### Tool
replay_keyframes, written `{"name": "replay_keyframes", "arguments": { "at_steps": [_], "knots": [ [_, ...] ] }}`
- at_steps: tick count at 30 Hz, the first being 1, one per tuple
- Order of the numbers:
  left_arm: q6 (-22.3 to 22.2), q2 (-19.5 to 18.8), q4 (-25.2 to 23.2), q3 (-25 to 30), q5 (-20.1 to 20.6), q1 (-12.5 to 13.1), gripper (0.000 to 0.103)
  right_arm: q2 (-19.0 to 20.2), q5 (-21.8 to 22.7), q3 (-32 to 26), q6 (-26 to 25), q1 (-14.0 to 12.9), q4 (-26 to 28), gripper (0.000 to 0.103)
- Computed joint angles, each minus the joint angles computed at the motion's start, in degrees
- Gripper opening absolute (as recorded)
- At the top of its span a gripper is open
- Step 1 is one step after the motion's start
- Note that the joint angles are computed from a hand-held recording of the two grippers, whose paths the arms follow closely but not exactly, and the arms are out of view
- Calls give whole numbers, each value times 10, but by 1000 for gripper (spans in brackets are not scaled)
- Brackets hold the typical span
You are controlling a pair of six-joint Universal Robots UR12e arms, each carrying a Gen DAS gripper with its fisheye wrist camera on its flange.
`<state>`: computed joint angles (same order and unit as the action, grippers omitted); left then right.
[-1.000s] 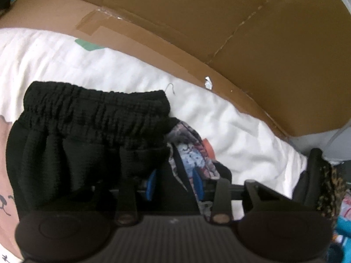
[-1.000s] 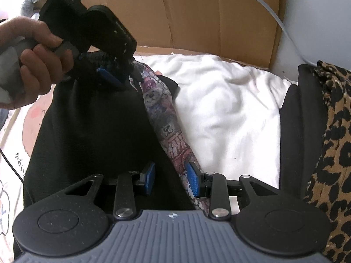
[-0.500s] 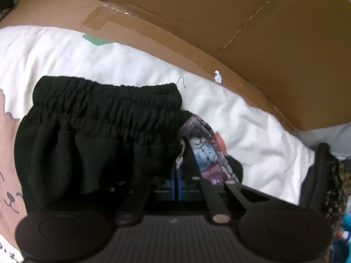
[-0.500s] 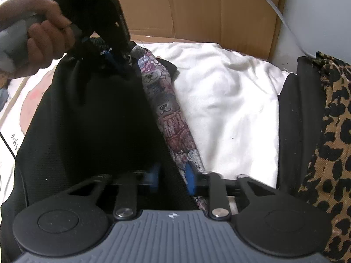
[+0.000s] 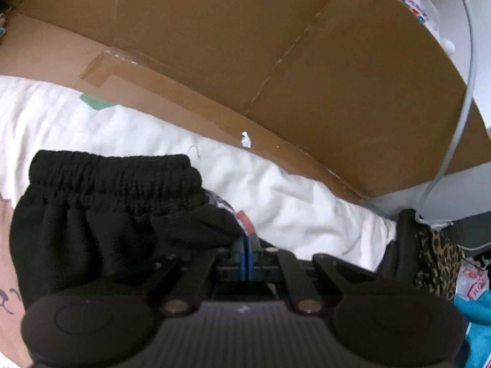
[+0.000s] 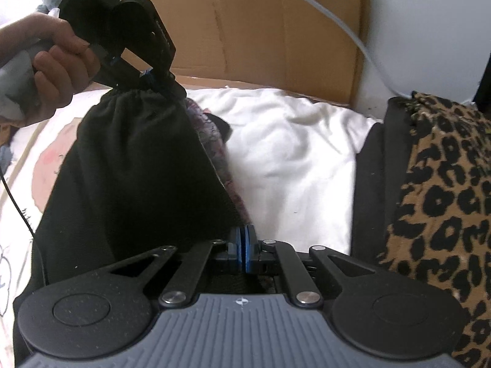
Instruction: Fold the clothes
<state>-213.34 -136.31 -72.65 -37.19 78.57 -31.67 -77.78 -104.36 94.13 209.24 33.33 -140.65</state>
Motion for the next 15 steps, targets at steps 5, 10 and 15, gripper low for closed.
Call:
{"name": "replay_keyframes", "arguments": {
  "at_steps": [5,10,15],
  "knots": [
    [-7,6,42,-34,-12,-1,2,3,-11,-3,15,-2,14,0],
    [-15,1,77,-48,-17,-3,3,7,-17,-6,30,-2,25,0],
    [17,14,115,-71,-31,0,27,13,-9,-10,55,-4,42,3]
  ]
}}
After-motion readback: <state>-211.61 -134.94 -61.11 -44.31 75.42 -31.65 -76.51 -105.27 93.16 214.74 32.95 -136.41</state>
